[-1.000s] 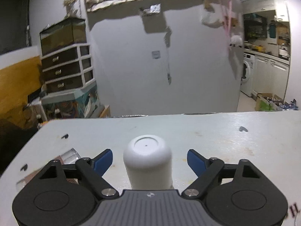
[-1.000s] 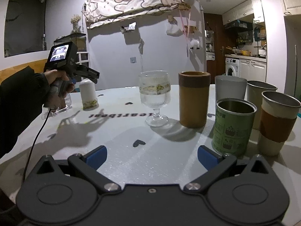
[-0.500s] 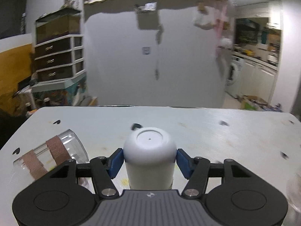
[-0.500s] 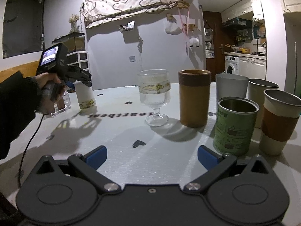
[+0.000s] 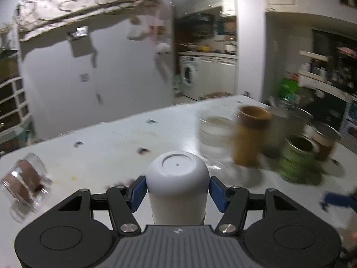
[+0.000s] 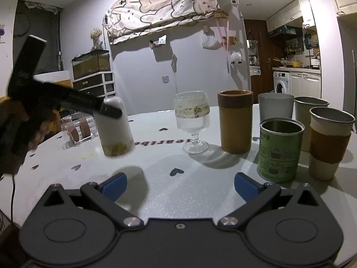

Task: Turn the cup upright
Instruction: 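Lift the white cup with the left gripper toward the right gripper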

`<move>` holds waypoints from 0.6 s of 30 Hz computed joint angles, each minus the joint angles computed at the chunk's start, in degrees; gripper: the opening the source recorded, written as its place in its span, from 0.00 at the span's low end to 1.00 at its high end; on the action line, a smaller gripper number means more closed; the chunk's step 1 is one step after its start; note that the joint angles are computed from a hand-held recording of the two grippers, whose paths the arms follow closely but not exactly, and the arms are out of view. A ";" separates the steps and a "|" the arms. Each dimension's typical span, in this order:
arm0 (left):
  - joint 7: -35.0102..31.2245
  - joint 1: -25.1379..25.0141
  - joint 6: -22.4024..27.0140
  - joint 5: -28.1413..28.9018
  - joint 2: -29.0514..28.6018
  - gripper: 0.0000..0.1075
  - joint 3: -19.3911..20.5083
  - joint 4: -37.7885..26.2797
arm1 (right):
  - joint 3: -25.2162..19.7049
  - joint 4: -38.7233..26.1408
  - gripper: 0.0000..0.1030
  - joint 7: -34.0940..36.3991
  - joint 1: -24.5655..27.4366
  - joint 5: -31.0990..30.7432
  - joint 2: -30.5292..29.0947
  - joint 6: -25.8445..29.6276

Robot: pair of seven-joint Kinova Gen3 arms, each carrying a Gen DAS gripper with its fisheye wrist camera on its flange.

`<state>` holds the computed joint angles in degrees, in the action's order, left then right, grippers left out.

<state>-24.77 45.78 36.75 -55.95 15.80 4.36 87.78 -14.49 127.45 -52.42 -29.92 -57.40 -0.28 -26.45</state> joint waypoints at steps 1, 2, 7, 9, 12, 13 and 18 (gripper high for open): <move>-0.74 -0.19 -0.67 1.04 -0.28 0.57 0.65 0.58 | -0.01 0.17 1.00 -0.12 -0.01 0.12 -0.22 0.01; -1.88 -0.46 -1.32 2.55 -0.46 0.57 1.43 0.95 | -0.04 0.33 1.00 -0.33 0.03 0.38 -0.39 0.01; -7.74 -0.59 -2.46 8.91 -0.92 0.57 3.51 1.97 | -0.14 0.72 1.00 -2.57 0.49 3.54 -0.59 0.99; -8.79 0.15 -2.08 10.02 -0.31 0.57 3.28 1.62 | -0.09 0.45 1.00 -2.66 0.63 4.47 -0.25 2.24; -8.02 2.14 -1.76 8.51 0.32 0.57 1.85 1.70 | 0.28 -0.36 1.00 -3.01 0.64 5.46 0.57 4.29; -8.12 2.32 -1.53 8.55 0.36 0.58 1.72 1.58 | 0.44 -0.59 1.00 -2.78 0.50 5.43 0.80 4.72; -8.50 3.00 0.21 8.82 1.02 0.69 1.12 -0.44 | 1.72 -2.56 1.00 1.19 -0.91 3.78 2.68 7.09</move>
<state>-33.27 48.78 36.96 -47.12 16.82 5.47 87.34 -12.77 124.89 -51.23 -30.83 -53.62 2.40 -19.36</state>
